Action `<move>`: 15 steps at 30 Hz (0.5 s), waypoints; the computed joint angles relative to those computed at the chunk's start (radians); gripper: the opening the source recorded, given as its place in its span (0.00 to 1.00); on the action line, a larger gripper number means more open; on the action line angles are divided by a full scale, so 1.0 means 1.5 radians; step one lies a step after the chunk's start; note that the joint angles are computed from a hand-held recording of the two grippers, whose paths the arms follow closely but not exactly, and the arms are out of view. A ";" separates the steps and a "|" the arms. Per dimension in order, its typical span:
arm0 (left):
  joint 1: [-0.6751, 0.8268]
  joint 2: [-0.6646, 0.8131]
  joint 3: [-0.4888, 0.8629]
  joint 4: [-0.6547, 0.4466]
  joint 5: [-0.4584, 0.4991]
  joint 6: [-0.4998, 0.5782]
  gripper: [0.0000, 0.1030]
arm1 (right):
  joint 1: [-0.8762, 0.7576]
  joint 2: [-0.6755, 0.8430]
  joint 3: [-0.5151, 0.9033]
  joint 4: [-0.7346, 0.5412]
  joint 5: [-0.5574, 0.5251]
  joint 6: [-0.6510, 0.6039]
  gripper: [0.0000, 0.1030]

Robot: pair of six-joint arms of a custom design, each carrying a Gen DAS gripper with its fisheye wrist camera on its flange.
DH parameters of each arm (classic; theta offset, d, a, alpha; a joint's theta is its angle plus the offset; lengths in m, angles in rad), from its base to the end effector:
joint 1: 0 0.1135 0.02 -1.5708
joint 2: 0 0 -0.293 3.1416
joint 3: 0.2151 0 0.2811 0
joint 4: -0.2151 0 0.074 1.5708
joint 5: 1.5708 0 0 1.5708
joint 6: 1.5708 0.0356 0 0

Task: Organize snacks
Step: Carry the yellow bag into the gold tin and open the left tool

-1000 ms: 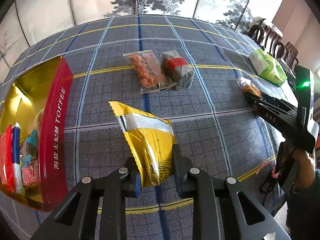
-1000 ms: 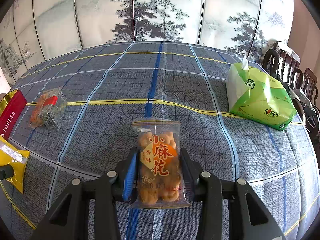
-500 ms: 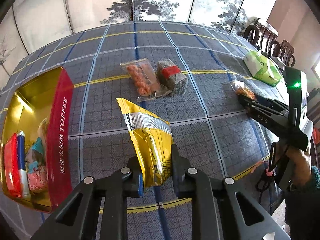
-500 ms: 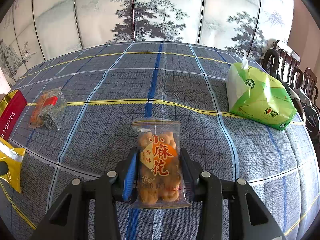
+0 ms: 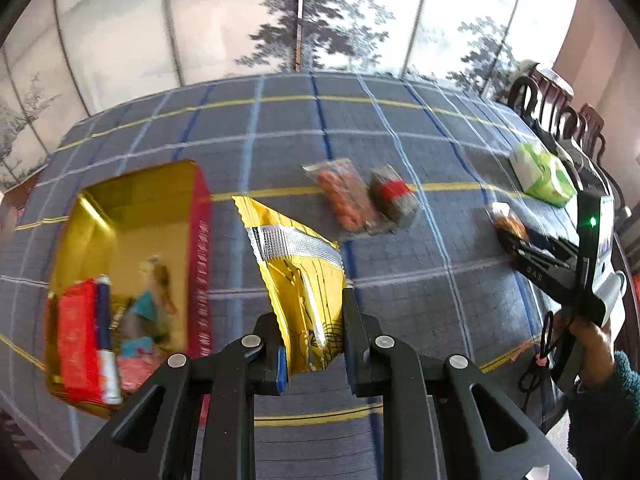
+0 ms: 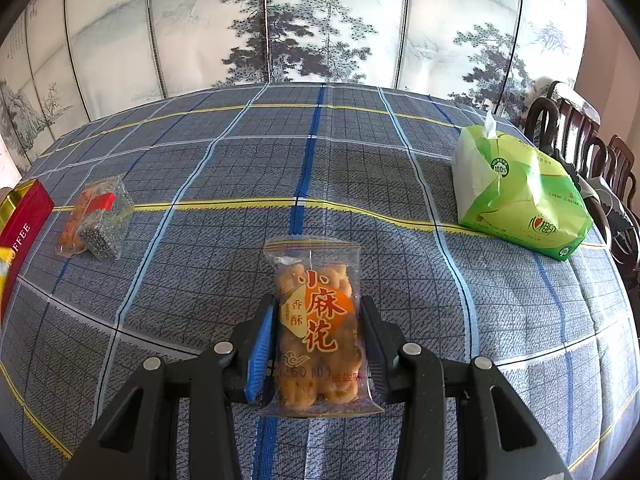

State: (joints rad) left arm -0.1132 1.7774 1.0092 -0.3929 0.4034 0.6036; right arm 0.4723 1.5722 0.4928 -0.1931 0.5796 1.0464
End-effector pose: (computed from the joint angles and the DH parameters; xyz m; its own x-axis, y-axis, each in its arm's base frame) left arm 0.3579 -0.0548 0.1547 -0.6032 0.5940 -0.5323 0.7308 0.6790 -0.0703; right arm 0.2167 0.0888 0.0935 -0.6316 0.4906 -0.6003 0.6180 0.7861 -0.0077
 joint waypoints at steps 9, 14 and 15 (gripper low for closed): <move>0.065 0.052 0.106 -0.007 -0.003 -0.015 0.18 | 0.002 0.000 0.002 -0.004 0.001 0.002 0.41; 0.093 0.111 0.177 -0.010 -0.017 -0.036 0.18 | 0.002 0.001 0.003 -0.006 0.002 0.003 0.41; 0.097 0.121 0.189 -0.013 -0.016 -0.037 0.18 | 0.002 0.001 0.003 -0.005 0.001 0.003 0.41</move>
State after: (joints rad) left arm 0.0322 1.9590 1.2931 -0.4128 0.3793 0.5485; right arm 0.4753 1.5732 0.4968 -0.2007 0.5818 1.0505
